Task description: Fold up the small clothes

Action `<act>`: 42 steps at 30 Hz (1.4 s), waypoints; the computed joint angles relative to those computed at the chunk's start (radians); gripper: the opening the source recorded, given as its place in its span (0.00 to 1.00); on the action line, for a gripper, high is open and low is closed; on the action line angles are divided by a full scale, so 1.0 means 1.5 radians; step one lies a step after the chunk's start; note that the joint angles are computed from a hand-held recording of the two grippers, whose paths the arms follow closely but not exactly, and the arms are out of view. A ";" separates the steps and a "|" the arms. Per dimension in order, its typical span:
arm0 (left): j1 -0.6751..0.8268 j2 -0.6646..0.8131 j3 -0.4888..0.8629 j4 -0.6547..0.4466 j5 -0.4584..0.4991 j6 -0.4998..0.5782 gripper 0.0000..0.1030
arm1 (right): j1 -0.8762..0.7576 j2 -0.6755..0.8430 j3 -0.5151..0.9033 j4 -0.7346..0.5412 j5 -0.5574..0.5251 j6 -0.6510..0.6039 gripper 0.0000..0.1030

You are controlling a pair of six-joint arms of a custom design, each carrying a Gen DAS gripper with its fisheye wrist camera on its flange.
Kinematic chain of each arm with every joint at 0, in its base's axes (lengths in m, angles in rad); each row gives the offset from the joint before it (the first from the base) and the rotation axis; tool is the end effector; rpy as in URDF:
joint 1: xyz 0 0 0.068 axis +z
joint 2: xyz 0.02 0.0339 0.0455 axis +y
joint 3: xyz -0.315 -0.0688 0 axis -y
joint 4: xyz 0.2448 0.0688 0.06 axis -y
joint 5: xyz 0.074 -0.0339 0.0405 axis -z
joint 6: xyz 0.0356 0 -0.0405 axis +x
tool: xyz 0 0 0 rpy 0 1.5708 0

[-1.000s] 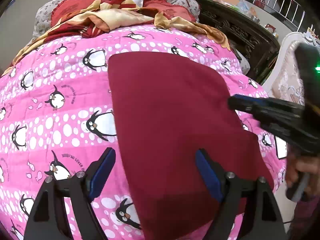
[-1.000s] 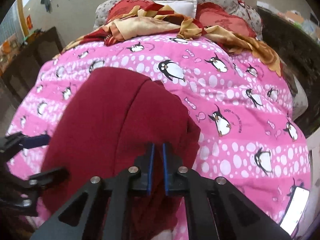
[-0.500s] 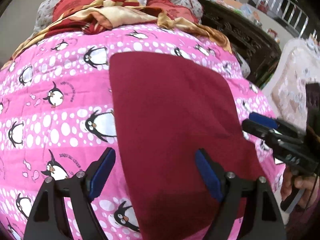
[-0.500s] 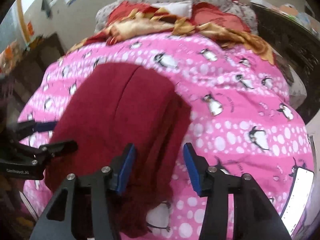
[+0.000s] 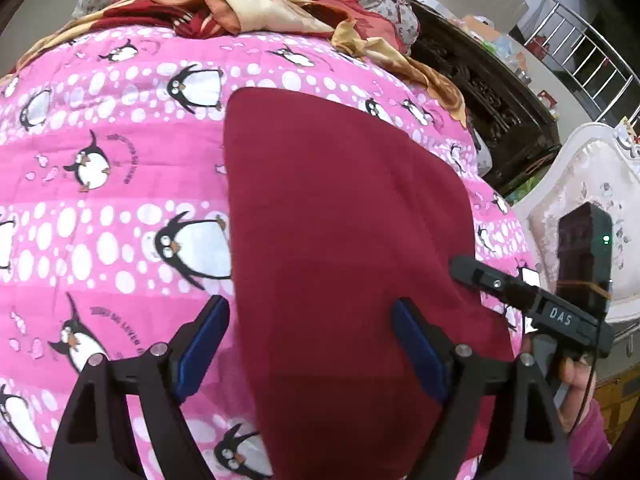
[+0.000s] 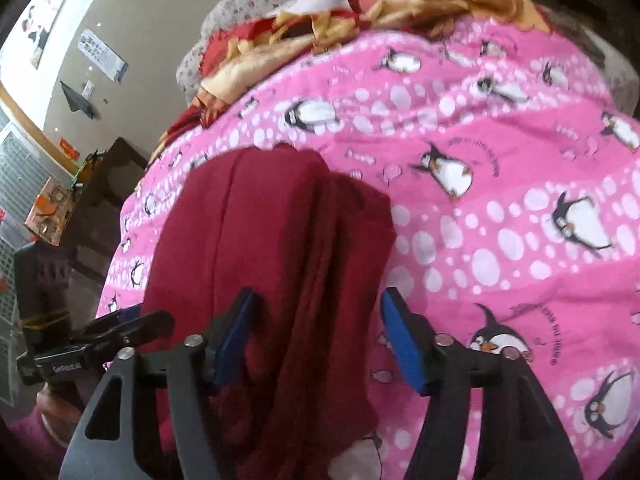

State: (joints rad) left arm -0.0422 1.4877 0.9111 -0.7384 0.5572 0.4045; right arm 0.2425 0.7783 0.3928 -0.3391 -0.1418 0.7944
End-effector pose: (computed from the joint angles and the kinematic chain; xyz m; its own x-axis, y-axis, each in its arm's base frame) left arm 0.2571 -0.0297 0.2434 -0.8219 0.3690 -0.4339 0.5362 0.7583 -0.3707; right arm 0.1220 0.0354 0.2258 -0.6938 0.5560 -0.4578 0.2205 0.7691 0.5998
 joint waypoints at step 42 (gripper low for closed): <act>0.219 -0.057 0.017 0.060 -0.057 0.115 0.77 | 0.471 0.316 0.338 -0.121 0.314 -0.038 0.32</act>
